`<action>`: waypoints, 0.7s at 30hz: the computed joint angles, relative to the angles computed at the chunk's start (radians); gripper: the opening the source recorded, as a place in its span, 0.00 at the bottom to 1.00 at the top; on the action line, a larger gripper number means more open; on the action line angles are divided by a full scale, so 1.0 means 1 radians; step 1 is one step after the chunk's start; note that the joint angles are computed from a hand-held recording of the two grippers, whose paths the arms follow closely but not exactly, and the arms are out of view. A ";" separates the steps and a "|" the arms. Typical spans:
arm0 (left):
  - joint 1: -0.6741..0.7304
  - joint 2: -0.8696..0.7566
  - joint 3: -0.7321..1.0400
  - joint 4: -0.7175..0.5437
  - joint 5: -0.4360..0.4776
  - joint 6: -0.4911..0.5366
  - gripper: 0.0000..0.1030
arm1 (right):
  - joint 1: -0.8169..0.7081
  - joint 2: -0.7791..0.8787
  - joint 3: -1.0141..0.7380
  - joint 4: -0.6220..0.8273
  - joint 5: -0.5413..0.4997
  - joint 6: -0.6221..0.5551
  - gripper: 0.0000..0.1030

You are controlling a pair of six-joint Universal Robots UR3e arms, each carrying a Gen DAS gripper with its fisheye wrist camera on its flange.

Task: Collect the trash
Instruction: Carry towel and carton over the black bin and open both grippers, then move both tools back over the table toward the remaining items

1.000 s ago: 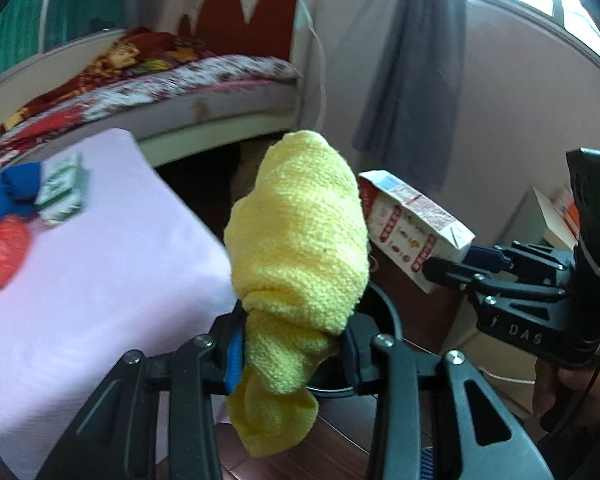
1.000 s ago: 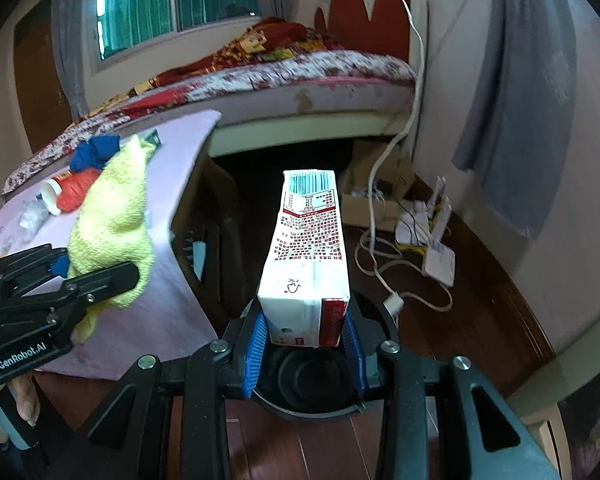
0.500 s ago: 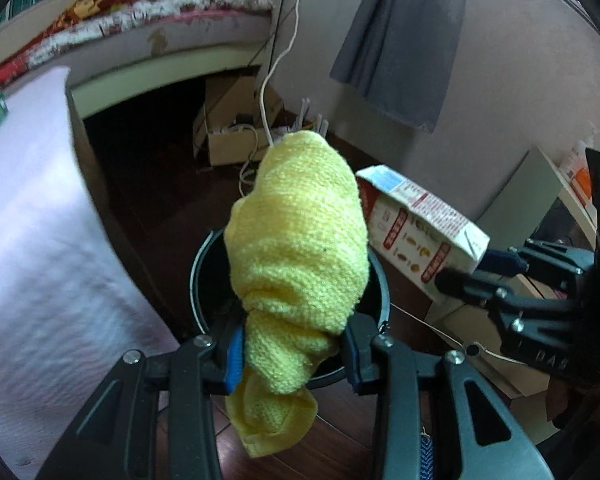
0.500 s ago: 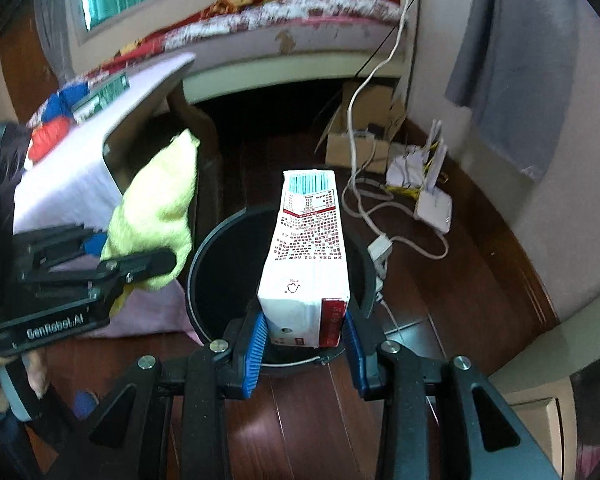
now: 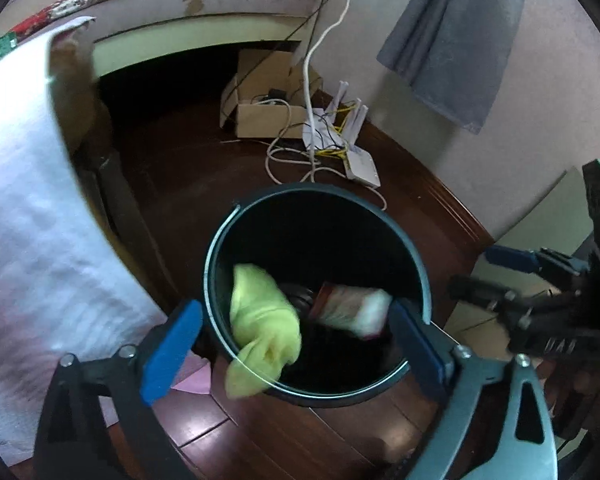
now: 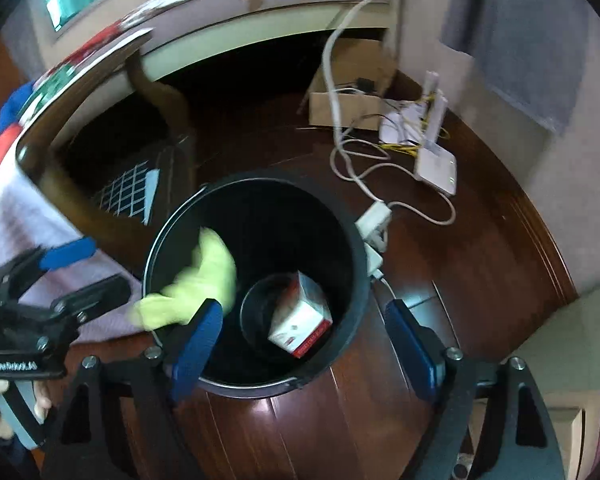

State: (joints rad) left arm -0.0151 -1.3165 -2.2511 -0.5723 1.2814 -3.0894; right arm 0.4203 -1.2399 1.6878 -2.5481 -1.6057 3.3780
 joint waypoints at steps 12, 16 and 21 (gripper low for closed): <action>0.085 0.282 0.007 -0.235 -0.020 0.030 0.99 | 0.081 -0.115 -0.011 0.058 -0.158 0.107 0.97; 0.167 0.422 0.030 -0.381 -0.064 0.088 0.99 | 0.135 -0.129 -0.102 0.138 -0.220 0.137 0.99; 0.328 0.582 0.091 -0.583 -0.147 0.190 0.99 | 0.213 -0.132 -0.207 0.226 -0.291 0.175 1.00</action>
